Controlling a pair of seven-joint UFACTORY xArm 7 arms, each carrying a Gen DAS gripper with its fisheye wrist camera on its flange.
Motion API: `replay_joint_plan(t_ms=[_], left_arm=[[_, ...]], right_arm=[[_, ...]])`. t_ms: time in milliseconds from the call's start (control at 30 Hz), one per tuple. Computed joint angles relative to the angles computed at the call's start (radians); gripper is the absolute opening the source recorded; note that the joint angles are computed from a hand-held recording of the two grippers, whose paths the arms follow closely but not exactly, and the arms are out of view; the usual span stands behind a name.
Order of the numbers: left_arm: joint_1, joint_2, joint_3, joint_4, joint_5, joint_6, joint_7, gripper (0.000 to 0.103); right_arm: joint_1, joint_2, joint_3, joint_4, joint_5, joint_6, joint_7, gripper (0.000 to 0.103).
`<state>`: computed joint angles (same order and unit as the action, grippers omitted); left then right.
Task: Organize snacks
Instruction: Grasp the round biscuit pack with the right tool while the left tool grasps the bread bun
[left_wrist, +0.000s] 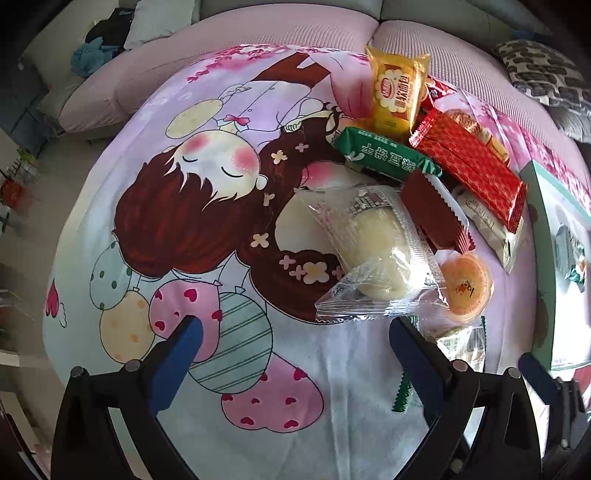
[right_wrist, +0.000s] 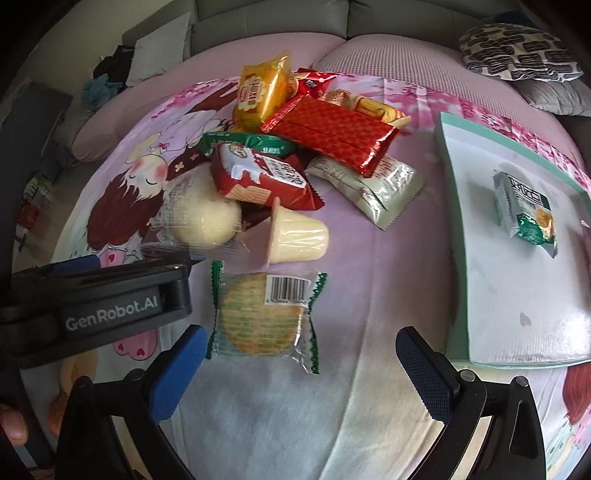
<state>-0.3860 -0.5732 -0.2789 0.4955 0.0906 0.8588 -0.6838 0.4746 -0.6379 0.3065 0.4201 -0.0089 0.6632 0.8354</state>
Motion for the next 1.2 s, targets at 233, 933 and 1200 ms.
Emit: replay_joint_plan(t_ms=[233, 933, 1200], left_arm=[[0.002, -0.019, 0.017, -0.015, -0.007, -0.012, 0.013, 0.101], [-0.023, -0.014, 0.069, -0.015, -0.149, -0.138, 0.065, 0.101], [-0.015, 0.088, 0.055, 0.015, -0.158, -0.209, 0.048, 0.099]], right_arm=[[-0.012, 0.086, 0.000, 0.017, -0.005, -0.042, 0.012, 0.103], [-0.056, 0.118, 0.000, 0.021, -0.094, -0.063, 0.103, 0.091], [-0.059, 0.045, -0.015, -0.009, -0.080, -0.021, 0.081, 0.078]])
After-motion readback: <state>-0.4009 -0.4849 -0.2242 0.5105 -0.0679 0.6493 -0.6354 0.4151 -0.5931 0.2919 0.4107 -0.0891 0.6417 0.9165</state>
